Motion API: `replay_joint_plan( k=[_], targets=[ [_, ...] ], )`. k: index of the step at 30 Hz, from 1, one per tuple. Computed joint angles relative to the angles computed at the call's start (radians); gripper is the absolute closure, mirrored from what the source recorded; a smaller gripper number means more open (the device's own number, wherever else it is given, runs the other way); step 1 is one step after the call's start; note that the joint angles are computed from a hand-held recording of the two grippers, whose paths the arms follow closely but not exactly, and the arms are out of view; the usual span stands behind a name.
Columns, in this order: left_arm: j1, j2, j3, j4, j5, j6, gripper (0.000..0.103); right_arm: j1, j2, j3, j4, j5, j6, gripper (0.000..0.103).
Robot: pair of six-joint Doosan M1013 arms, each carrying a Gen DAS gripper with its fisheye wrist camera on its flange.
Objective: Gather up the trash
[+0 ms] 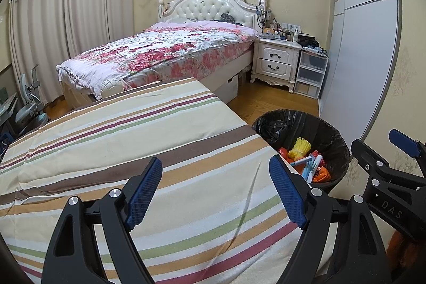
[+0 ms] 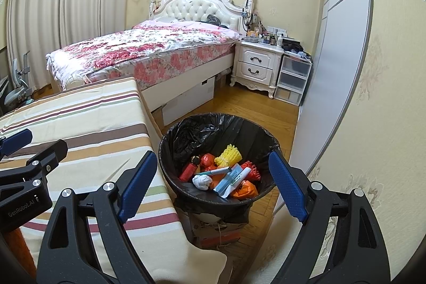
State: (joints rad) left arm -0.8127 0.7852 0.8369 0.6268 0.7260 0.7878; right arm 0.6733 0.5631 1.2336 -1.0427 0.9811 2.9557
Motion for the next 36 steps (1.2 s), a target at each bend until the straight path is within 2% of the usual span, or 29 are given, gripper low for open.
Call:
replay_joint_plan(
  k=[32,36],
  targets=[
    [-0.002,0.001,-0.005,-0.002,0.013,-0.027,0.023,0.001,0.000,-0.003,0.002,0.001,-0.004,0.019],
    [-0.001,-0.001,0.000,0.001,0.006,-0.037,0.019,0.001,0.001,-0.005,0.004,0.001,-0.008,0.019]
  ],
)
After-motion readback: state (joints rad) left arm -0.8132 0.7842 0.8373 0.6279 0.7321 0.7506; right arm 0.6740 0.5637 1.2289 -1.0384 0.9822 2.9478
